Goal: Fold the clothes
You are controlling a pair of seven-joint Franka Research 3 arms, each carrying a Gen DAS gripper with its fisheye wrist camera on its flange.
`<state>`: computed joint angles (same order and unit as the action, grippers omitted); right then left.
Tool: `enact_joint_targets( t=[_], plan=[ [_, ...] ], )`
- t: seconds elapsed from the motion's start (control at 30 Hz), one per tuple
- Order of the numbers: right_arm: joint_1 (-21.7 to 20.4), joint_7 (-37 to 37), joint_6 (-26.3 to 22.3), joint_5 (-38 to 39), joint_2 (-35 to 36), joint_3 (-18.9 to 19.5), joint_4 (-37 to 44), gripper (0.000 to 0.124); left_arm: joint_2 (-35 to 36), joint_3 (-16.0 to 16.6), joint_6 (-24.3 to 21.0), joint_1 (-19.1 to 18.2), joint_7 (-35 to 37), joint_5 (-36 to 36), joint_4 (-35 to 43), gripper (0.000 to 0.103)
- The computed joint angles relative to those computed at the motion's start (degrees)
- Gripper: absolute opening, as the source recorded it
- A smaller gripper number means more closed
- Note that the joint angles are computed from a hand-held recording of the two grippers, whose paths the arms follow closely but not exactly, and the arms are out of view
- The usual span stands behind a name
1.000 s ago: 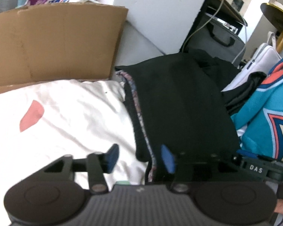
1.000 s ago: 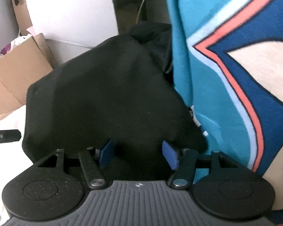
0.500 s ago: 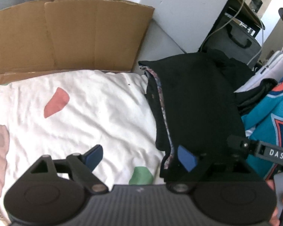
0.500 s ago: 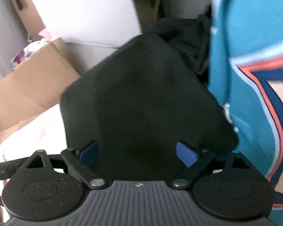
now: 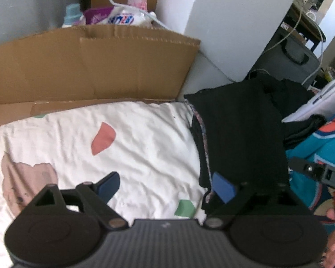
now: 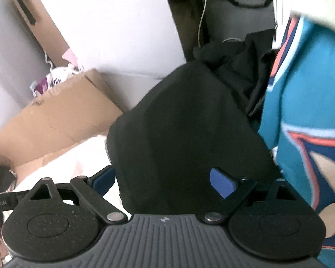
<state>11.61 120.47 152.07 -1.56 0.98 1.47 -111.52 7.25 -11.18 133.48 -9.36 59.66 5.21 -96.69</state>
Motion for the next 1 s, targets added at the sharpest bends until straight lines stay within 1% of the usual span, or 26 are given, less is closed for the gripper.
enact_joint_targets(
  t=[0.13, 0.2, 0.3, 0.43, 0.57, 0.63, 0.7, 0.77, 0.87, 1.0],
  plan=[
    [0.1, -2.6, -5.8, 1.6, -1.0, 0.3, 4.1, 0.096, -2.2, 0.0, -4.4, 0.2, -0.1, -1.6, 2.4, 0.093],
    [0.4, -4.7, -8.8, 3.0, -1.0, 0.6, 6.7, 0.097, -3.7, 0.2, -7.2, 0.0, -2.3, 0.6, 3.3, 0.093],
    [1.1, -7.0, -10.9, 5.4, -0.7, 1.2, 9.6, 0.099, -6.1, 0.5, -12.7, 0.2, -3.9, 1.4, 4.7, 0.094],
    [2.0, -9.4, -13.7, 8.0, -1.1, 1.7, 12.6, 0.099, -9.4, 1.1, -17.2, 1.0, -3.8, 0.5, 5.8, 0.095],
    [2.5, -8.4, -18.0, 7.8, -1.3, 1.9, 16.9, 0.099, -12.0, 1.7, -21.8, 1.8, -3.7, 0.5, 8.0, 0.095],
    [2.8, -7.4, -21.4, 7.2, -0.6, 2.1, 20.4, 0.100, -12.6, 1.9, -24.0, 2.2, -3.5, 0.9, 10.1, 0.096],
    [3.2, -8.0, -24.8, 7.8, 0.3, 2.2, 23.8, 0.101, -13.3, 2.2, -25.8, 2.6, -3.1, 1.0, 11.9, 0.099],
    [3.6, -9.0, -26.9, 7.9, 0.9, 2.4, 26.2, 0.101, -13.9, 2.6, -27.2, 3.1, -3.0, 0.0, 12.9, 0.099],
    [4.3, -9.0, -31.1, 8.0, 1.4, 2.6, 29.7, 0.101, -15.4, 2.8, -29.6, 3.7, -3.7, 0.4, 13.9, 0.100],
    [5.4, -8.8, -35.2, 7.0, 1.5, 3.0, 33.9, 0.101, -18.1, 2.9, -31.7, 4.2, -3.9, 1.2, 14.1, 0.101]
  ],
)
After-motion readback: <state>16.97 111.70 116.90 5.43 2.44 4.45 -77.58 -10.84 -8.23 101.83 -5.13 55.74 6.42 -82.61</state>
